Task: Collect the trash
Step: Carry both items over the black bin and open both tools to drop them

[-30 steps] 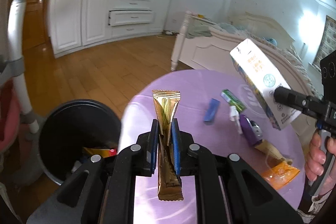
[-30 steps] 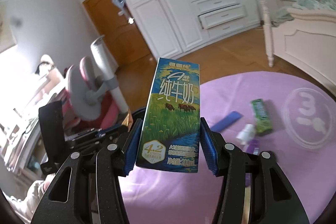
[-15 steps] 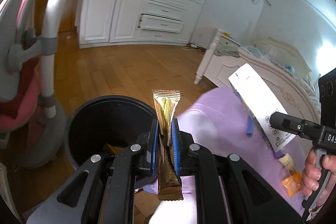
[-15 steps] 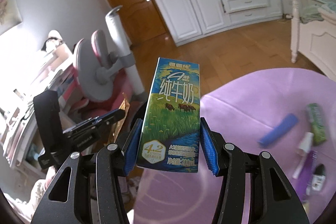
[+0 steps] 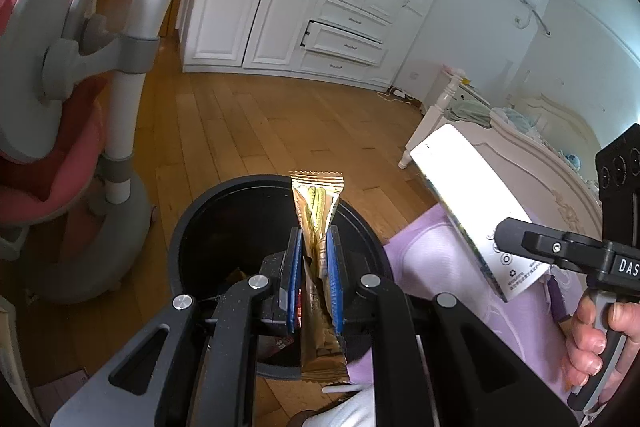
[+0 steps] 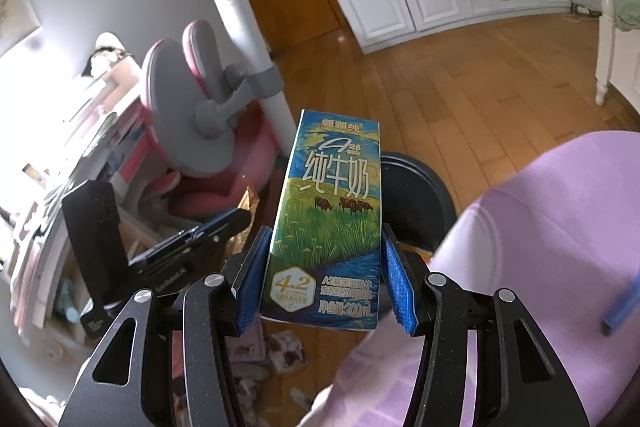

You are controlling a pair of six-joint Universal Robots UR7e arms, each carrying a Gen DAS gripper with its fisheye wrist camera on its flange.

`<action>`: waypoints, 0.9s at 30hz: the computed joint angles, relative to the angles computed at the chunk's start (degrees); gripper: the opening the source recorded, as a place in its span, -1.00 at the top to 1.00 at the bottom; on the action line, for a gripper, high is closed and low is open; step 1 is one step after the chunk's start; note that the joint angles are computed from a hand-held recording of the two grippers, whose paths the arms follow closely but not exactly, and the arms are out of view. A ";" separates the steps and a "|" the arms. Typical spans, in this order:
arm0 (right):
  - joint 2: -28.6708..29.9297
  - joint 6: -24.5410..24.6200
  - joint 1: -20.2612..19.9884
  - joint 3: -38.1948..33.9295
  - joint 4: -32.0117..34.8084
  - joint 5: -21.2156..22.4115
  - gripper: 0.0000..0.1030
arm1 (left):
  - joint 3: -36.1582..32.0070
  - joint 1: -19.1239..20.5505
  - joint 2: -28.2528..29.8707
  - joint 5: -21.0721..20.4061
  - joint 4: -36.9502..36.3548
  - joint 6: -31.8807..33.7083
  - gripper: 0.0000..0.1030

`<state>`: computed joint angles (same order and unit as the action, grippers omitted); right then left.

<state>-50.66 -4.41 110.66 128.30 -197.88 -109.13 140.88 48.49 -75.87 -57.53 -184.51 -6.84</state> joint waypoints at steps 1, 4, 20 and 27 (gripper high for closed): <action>0.45 0.19 -0.22 -0.31 0.06 0.18 -0.03 | -0.26 0.48 0.14 -0.22 -0.08 0.34 0.73; 1.52 0.70 -1.10 -1.62 0.96 0.74 -0.03 | -1.02 1.64 0.76 -0.76 -0.34 0.95 0.73; 4.23 0.76 -2.32 -5.28 2.83 1.30 -0.03 | -3.00 4.14 3.19 -1.90 -1.11 2.60 0.73; 5.30 1.24 -2.72 -6.98 3.78 0.08 -0.06 | -3.62 3.81 3.97 -0.43 -1.04 2.89 0.67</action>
